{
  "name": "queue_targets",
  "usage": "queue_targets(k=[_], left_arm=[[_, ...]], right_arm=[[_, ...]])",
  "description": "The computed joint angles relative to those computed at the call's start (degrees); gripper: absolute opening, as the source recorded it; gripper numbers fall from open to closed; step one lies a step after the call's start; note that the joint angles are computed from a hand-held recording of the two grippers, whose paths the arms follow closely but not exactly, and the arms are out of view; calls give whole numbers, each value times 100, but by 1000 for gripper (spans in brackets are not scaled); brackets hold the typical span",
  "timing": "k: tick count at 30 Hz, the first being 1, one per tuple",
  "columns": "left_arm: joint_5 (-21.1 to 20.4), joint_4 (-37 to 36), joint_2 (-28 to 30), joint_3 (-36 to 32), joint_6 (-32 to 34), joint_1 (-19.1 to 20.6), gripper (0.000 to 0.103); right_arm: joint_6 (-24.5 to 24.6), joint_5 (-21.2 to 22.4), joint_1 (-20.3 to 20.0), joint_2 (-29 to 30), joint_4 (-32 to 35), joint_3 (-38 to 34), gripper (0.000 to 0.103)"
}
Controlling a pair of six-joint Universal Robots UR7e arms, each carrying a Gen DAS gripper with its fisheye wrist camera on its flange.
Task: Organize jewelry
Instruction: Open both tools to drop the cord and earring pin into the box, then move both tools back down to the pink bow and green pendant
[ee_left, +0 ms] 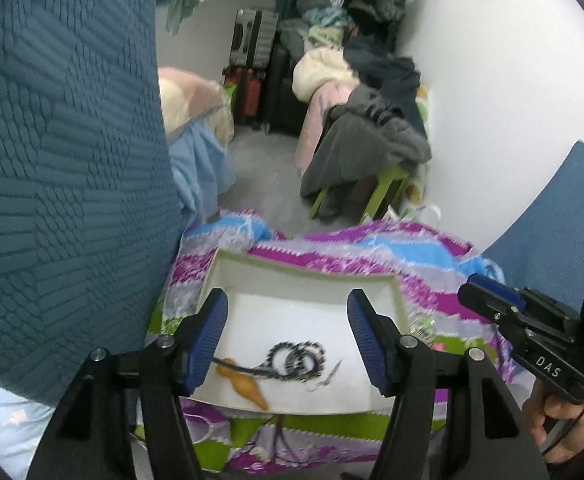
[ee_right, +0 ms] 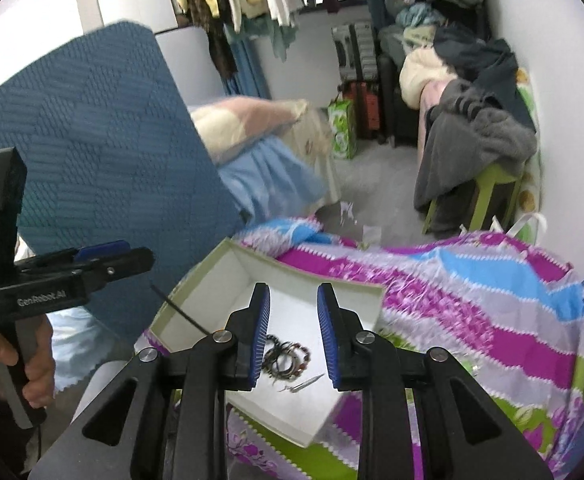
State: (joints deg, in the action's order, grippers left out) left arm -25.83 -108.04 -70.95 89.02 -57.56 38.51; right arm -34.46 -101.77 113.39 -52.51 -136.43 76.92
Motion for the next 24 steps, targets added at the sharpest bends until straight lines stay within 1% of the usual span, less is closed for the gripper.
queue_targets(k=[3,7,13,15,18,24], left_arm=[[91,291,156,-212,-160,-101,62],[119,-154,338,-255,80,-187,62],[99,-710,569,-221,243,-238,62],[25,-852,670,-224,280,-235,62],[-106,-1365,832,-178,553,-203,62],[-568,-2377,1194,-141,1086,-100,60]], right_arm=[[-81,128,-34,-132,-30,19,23],[-174,240,-91,-301,-84,68,23],[-437,171,-189,-491,-364,227,23],[-522,107,-231,-554,-497,314,23],[-564,50,-331,-643,-587,410,23],[-593,-119,-598,-814,-643,557,23]])
